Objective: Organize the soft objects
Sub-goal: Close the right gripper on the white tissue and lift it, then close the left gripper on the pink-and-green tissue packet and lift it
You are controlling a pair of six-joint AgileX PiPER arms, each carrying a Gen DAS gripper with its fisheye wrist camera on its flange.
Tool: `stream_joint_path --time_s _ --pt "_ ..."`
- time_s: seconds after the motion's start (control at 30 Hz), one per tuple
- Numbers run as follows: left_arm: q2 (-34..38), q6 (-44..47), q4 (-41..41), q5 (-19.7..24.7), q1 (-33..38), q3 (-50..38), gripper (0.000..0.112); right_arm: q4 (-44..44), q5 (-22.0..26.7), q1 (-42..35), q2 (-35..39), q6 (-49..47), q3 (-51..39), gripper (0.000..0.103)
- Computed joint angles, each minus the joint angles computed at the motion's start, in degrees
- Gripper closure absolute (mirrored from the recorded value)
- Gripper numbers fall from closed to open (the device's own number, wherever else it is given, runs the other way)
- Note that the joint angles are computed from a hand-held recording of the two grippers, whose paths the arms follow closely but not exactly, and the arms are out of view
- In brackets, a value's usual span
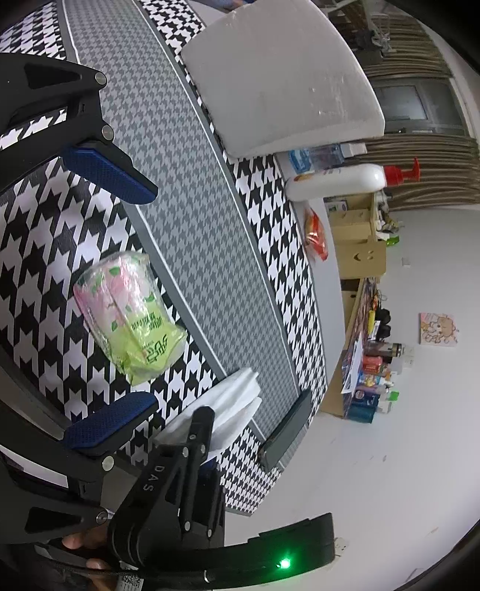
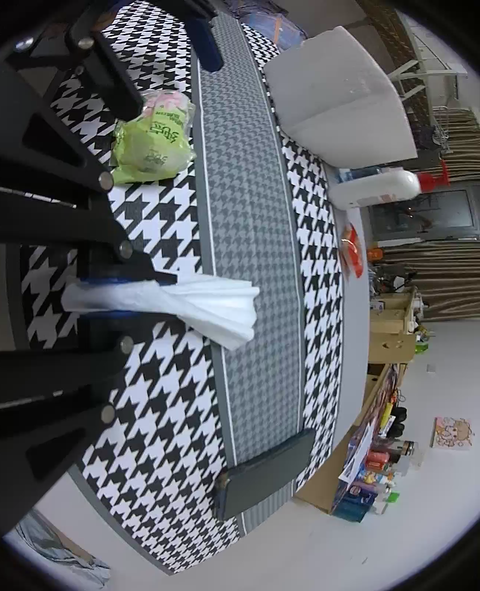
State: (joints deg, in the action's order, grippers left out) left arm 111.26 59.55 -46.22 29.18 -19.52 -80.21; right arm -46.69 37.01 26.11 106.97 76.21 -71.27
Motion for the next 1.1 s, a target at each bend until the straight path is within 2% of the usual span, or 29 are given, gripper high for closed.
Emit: stream_joint_path --time_s 0.33,0.5,0.6,0.83,0.9,0.97,1.1 --pt "1.4 -5.8 5.9 -0.5 -2.2 -1.4 0.01 -2.3 -1.7 -0.4 -2.0 3.3 3.3 0.089" --pt "2.6 -6.5 7.3 1.9 -1.7 -3.1 0.011 -2.8 -2.4 -0.6 -2.4 4.0 4.0 0.089" --pt "2.6 -8.0 9.6 0.9 -2.5 -2.5 0.011 -3.2 -3.0 -0.6 -2.5 4.5 4.3 0.089" --pt "5.3 -13.9 13.9 4.2 -3.3 -6.6 0.024 -4.2 -4.0 -0.6 -3.0 5.8 5.5 0.089" --pt "5.2 -13.6 13.7 4.0 -3.5 -6.5 0.026 -4.4 -4.2 -0.6 -3.2 6.1 5.9 0.089" --pt "5.0 -13.6 14.0 3.5 -3.7 -6.2 0.034 -4.3 -4.3 -0.7 -3.2 6.1 6.0 0.089" --pt "4.9 -13.3 14.0 3.1 -3.9 -5.8 0.037 -4.2 -4.5 -0.8 -3.2 5.9 6.0 0.089"
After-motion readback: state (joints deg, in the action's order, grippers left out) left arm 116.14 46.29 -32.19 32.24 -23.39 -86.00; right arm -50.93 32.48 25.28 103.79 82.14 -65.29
